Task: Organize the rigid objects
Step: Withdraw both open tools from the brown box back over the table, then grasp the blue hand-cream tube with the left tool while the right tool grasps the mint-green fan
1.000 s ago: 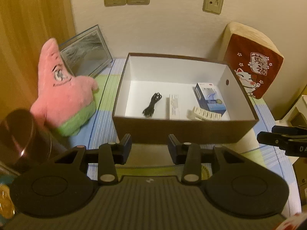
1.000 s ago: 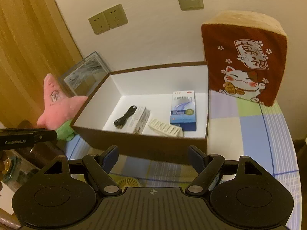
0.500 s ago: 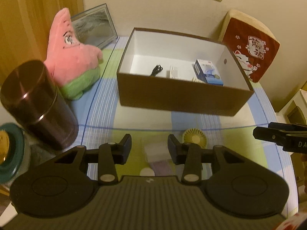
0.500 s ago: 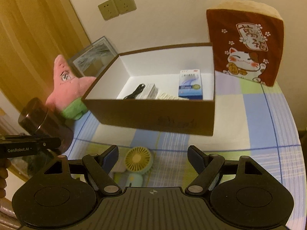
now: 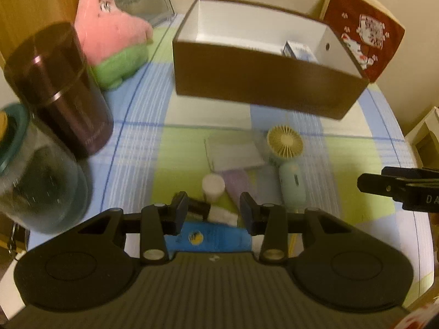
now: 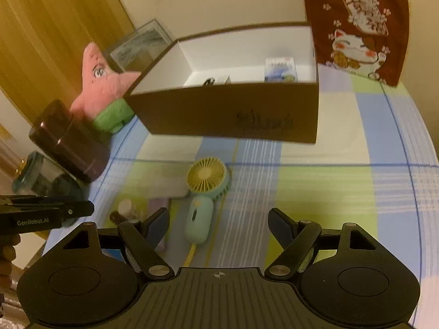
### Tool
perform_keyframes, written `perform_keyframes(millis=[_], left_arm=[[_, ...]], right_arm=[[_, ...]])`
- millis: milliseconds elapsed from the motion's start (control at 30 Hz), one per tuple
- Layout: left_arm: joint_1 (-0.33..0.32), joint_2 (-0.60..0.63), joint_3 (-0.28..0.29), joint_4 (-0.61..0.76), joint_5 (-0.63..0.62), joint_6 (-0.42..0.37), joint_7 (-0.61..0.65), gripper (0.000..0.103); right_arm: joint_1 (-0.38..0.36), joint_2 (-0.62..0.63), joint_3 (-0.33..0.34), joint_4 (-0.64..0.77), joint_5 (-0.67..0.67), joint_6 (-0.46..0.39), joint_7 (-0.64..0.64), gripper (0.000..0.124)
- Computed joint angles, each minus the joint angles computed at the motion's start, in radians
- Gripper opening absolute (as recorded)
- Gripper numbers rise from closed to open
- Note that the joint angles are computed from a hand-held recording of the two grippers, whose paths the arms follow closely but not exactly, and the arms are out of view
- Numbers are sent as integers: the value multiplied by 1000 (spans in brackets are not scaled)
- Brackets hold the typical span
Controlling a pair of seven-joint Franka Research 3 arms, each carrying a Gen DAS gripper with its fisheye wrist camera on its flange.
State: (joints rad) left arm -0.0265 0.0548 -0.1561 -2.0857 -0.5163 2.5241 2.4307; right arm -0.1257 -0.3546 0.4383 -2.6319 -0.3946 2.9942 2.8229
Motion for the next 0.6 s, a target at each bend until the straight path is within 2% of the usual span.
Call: perform_keyframes(millis=[600], left_arm=[[-12, 18, -12, -75, 54, 45, -76, 39]], right_arm=[[81, 79, -39, -8, -22, -6, 34, 79]])
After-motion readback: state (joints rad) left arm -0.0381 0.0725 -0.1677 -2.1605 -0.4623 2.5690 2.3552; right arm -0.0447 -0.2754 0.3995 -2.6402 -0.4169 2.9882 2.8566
